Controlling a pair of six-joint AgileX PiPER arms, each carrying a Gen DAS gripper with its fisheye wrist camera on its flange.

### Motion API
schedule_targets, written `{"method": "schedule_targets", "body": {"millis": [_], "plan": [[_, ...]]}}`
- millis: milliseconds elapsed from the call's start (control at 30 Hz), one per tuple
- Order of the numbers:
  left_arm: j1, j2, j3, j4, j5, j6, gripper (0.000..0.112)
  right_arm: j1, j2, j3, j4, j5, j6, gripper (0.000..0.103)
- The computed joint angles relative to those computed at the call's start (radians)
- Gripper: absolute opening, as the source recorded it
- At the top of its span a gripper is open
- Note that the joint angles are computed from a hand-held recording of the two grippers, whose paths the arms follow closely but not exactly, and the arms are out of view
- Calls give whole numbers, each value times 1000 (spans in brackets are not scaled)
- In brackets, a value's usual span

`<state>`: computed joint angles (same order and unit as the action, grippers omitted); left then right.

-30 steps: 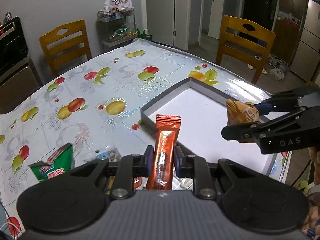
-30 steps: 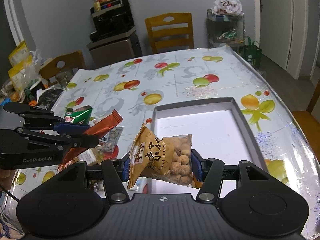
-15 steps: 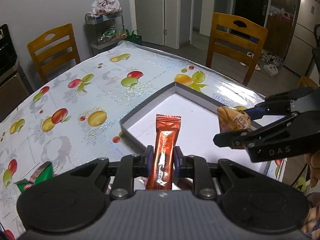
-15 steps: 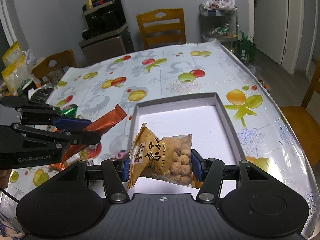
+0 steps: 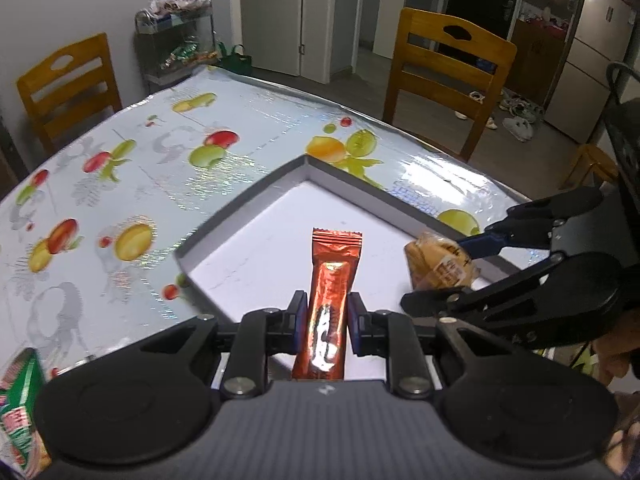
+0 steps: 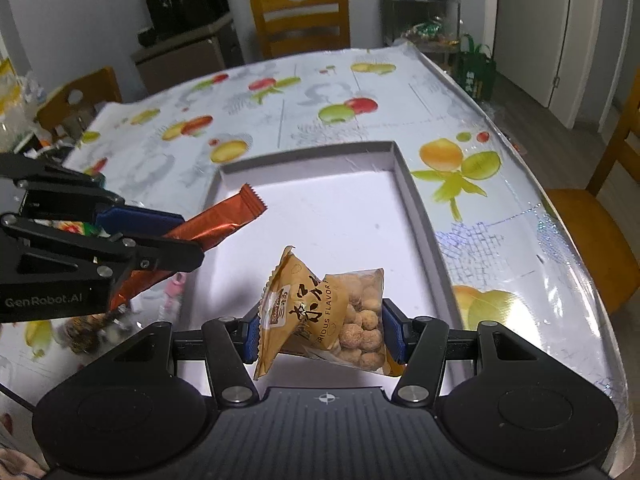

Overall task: Organize snacks
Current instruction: 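Lower both snacks into the grey box and open both tools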

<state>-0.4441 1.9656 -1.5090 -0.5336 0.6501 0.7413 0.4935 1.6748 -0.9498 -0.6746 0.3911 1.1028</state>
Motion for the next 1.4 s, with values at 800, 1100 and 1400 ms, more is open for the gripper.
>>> {"method": "schedule_targets", "body": {"millis": [800, 1100, 1400], "plan": [[-64, 230, -255, 78, 106, -142, 17, -88, 69, -27, 249, -3, -344, 58], [-70, 271, -286, 89, 141, -140, 17, -90, 75, -23, 280, 11, -364, 58], [-76, 293, -297, 96, 149, -134, 20, -80, 67, -16, 270, 27, -335, 59]]}}
